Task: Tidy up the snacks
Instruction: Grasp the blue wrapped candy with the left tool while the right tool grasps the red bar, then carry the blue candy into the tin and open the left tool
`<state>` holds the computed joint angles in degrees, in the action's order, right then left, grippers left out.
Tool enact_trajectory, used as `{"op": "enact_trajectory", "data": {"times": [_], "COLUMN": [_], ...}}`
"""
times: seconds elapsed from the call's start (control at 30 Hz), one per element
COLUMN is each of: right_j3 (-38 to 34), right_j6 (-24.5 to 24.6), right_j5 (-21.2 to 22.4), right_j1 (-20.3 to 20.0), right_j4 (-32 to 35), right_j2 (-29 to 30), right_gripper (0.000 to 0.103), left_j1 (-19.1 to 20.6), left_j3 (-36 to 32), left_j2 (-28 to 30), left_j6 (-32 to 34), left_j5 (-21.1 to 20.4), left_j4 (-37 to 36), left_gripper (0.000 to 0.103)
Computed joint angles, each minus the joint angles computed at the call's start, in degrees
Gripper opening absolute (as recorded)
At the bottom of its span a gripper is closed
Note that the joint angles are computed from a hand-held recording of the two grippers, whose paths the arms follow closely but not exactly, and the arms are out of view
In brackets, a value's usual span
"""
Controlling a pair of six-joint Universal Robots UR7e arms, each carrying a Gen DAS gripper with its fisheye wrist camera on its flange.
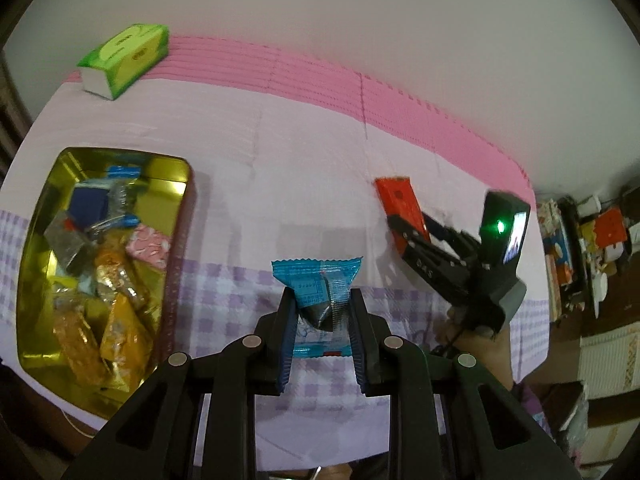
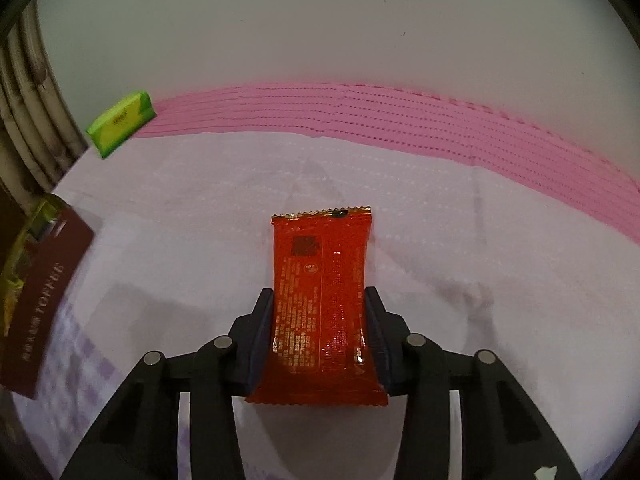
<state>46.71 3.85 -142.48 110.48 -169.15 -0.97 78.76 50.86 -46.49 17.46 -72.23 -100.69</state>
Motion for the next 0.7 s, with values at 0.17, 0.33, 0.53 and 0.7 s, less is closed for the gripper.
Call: {"op": "enact_trajectory", "data": {"times": [0.17,0.33,0.53,0.7], "right_j3": [9.10,10.82,7.24,5.22], "right_j6": [3.22,2.45,2.35,2.23], "right_j5": [4.75,4.24,1.52,-0.52], "right_j1": [1.58,3.44,4.13,4.53], "right_j4": [-9.71,-14.89,-15.99,-13.85], "right_j2": [-3.13,-2.15,0.82,2.17], "right_gripper": [0.040,0.040,0.040,0.040], "left_j1": [1.19,2.64,4.40,5.72], "left_j3": [-1.07,-2.42,-2.38,-2.32], "left_j2": [-1.37,-1.93,-2.56,-2.79], "left_j6": [0.34,1.11,3.69,6.52], "left_j5": [-0.26,1.23,2.68,2.94], "left_j4": [-1.02,-2.49,-7.12,-10.79], "left_gripper": [0.025,0.025,0.025,0.025]}}
